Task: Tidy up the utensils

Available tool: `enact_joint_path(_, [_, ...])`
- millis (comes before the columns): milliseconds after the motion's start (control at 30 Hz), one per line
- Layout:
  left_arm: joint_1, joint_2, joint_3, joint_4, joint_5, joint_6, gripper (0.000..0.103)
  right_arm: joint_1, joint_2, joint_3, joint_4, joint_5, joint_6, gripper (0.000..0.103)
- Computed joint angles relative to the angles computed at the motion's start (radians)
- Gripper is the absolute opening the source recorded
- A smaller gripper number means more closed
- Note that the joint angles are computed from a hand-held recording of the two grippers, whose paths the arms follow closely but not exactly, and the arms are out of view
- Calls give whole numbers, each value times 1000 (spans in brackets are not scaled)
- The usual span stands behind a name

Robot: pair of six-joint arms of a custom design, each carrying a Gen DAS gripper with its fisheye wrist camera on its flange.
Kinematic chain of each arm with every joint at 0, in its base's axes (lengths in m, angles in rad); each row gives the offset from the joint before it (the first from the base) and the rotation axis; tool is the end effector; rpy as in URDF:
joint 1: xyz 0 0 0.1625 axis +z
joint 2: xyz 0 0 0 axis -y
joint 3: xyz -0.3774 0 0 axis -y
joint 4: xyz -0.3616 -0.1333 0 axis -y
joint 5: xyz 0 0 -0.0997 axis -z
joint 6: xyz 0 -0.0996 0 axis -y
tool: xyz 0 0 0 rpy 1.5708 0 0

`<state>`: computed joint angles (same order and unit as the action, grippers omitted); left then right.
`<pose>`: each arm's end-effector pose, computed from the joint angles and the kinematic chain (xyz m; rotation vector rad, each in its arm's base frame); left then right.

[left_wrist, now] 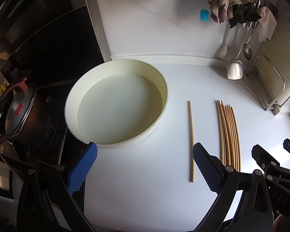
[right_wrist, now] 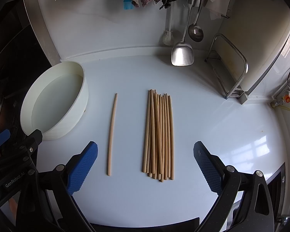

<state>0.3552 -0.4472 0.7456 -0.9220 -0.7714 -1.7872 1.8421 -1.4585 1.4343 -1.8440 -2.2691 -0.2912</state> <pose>-0.5736 -0.4311 0.0979 -0.1509 2.0749 -0.7846 0.2065 -0.4838 0.5026 0.5447 -2.3607 0.3536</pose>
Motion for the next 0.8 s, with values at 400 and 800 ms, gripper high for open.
enact_joint_path(400, [0, -1, 2, -2, 0, 0, 97, 4, 0, -9, 12, -2, 4, 95])
enact_joint_path(800, [3, -7, -2, 5, 5, 2, 97, 6, 5, -11, 8, -3, 5, 95])
